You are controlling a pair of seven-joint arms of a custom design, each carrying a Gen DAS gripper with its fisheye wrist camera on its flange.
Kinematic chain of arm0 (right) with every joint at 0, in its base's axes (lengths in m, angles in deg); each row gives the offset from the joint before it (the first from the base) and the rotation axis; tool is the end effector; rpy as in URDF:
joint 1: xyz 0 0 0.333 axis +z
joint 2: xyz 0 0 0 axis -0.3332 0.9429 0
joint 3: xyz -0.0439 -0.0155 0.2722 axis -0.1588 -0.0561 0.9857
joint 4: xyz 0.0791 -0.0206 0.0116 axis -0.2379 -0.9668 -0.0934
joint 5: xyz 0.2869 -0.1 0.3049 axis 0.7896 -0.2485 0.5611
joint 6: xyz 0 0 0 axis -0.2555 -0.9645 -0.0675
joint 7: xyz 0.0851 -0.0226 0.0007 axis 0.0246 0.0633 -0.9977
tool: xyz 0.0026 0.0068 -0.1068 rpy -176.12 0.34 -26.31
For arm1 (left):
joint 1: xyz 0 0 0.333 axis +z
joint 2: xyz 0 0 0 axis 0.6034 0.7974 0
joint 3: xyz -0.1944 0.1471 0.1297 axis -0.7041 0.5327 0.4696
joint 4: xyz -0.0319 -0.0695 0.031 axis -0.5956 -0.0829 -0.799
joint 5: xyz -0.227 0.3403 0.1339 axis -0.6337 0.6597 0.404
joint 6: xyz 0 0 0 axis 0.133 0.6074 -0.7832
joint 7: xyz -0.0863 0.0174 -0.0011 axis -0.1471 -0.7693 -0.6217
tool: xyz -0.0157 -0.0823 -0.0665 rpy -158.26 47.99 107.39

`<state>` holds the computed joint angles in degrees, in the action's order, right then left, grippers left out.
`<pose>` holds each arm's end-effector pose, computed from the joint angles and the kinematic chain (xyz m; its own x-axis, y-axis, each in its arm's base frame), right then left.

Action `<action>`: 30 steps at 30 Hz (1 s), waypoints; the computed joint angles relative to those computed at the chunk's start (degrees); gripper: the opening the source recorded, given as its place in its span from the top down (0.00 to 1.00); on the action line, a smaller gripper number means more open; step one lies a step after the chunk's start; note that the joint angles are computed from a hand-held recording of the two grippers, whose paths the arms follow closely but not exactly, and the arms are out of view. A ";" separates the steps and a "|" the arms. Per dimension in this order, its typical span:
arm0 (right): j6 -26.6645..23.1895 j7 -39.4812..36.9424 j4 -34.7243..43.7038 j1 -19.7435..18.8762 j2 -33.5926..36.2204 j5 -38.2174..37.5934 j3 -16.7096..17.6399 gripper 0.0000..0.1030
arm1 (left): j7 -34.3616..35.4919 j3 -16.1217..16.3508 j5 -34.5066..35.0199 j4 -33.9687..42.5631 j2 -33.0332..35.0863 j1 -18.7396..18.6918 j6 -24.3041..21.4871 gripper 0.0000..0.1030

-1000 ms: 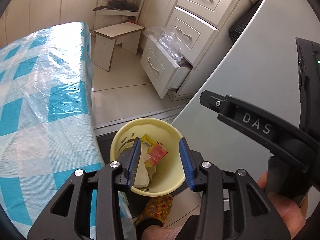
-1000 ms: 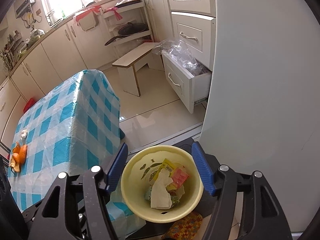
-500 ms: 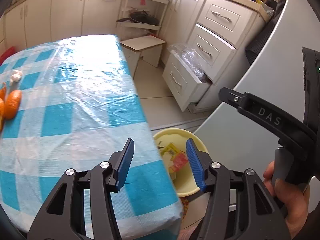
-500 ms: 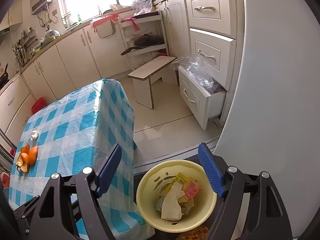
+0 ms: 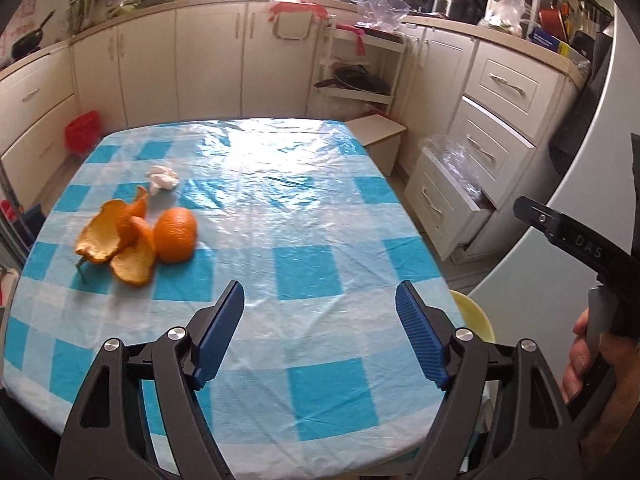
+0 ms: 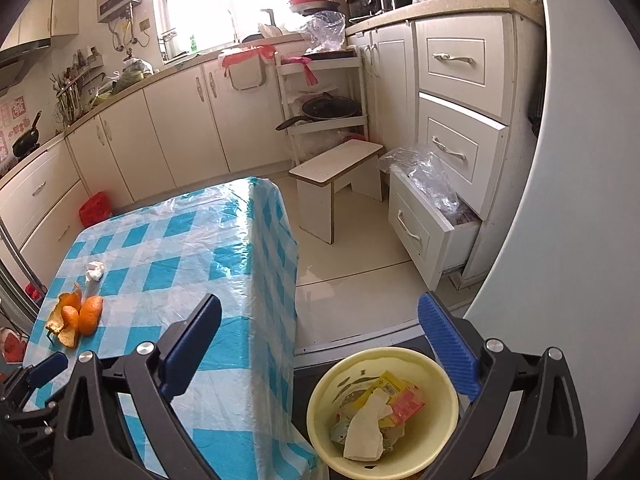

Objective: Collect trash
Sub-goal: 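Move both open tools back over the table toward the orange peels, then close the left gripper on a large orange peel while the right grasps a smaller peel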

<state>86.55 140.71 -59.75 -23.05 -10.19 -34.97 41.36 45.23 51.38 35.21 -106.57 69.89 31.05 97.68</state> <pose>0.5479 0.0491 0.5707 -0.5354 -0.8371 -0.1122 -0.4997 0.4211 -0.7570 0.6496 -0.2155 0.5402 -0.5288 -0.8360 0.1463 -0.6515 0.2894 -0.7013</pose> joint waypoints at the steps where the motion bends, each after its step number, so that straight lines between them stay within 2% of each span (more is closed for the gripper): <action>1: 0.17 0.11 0.38 -0.03 0.33 -0.60 0.29 0.08 | -0.87 0.48 0.39 0.18 0.25 0.30 0.46 0.27; 7: 0.56 0.28 3.30 1.20 3.18 -2.58 0.65 0.07 | -11.23 2.88 5.46 3.31 3.47 2.53 1.56 0.27; 12: 0.20 -1.43 6.88 3.53 6.86 -2.36 -0.14 0.07 | -20.38 3.70 8.73 8.37 7.87 5.07 -0.04 0.27; 19: 0.33 -3.99 10.86 6.95 11.13 -1.66 -1.81 0.07 | -30.60 4.81 17.65 23.95 20.05 6.22 -4.98 0.27; 24: 0.06 -5.29 13.04 9.00 13.42 -2.21 -2.65 0.07 | -32.14 4.36 23.02 37.86 30.22 5.43 -9.63 0.27; 28: -0.49 -6.78 14.65 10.39 15.12 -1.60 -3.45 0.07 | -30.35 3.28 24.30 47.00 36.81 4.51 -14.02 0.40; 30: -0.54 -7.41 15.29 10.94 15.81 -1.26 -3.84 0.07 | -29.80 3.15 24.62 48.71 38.23 4.08 -14.76 0.48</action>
<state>86.01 133.30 -44.46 -12.11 5.62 -36.22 37.53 15.43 54.53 59.83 -57.86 108.12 35.14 82.92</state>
